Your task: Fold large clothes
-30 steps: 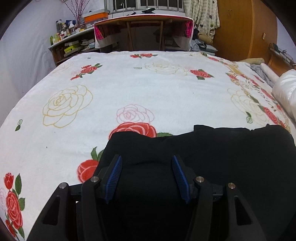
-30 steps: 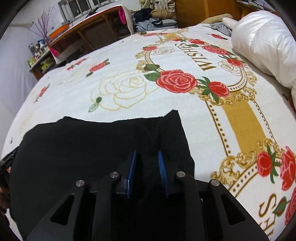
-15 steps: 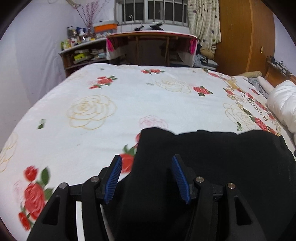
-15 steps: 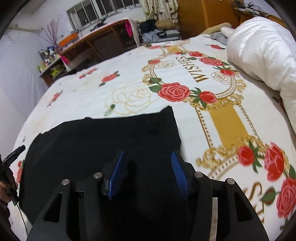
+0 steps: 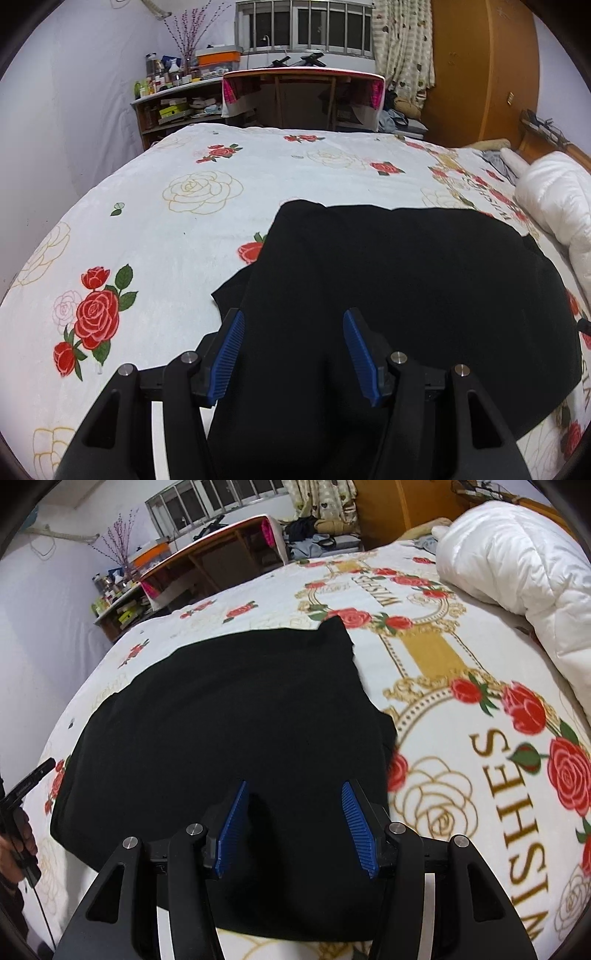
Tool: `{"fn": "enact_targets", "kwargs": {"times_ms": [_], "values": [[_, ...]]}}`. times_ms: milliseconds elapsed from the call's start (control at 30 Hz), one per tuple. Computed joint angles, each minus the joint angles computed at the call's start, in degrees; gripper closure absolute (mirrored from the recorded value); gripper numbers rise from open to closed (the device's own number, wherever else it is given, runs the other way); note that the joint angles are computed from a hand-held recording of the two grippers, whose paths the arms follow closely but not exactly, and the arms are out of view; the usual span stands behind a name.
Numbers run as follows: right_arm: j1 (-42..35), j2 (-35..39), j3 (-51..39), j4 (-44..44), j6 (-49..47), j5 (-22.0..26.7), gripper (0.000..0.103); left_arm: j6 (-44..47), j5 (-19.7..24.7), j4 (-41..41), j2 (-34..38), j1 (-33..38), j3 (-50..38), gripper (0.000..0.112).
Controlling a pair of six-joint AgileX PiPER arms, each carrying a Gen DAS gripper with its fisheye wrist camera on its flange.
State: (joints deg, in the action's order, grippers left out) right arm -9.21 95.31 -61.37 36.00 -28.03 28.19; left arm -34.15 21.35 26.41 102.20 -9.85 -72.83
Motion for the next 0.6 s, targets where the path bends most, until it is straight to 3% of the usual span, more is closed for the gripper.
{"fn": "enact_targets", "kwargs": {"times_ms": [133, 367, 500, 600], "values": [[-0.8, 0.6, 0.0, 1.0, -1.4, -0.2, 0.032, -0.7, -0.3, 1.2, -0.1, 0.0, 0.8, 0.054], [-1.1, 3.2, -0.3, 3.9, -5.7, -1.8, 0.032, 0.9, -1.2, -0.9, 2.3, 1.6, 1.3, 0.054], [-2.2, 4.9, -1.3, 6.5, -8.7, -1.6, 0.027, 4.9, -2.0, -6.2, 4.2, 3.6, 0.9, 0.054], [-3.6, 6.7, -2.6, 10.2, -12.3, -0.5, 0.026, 15.6, -3.6, -18.8, 5.8, 6.1, 0.5, 0.052]]}}
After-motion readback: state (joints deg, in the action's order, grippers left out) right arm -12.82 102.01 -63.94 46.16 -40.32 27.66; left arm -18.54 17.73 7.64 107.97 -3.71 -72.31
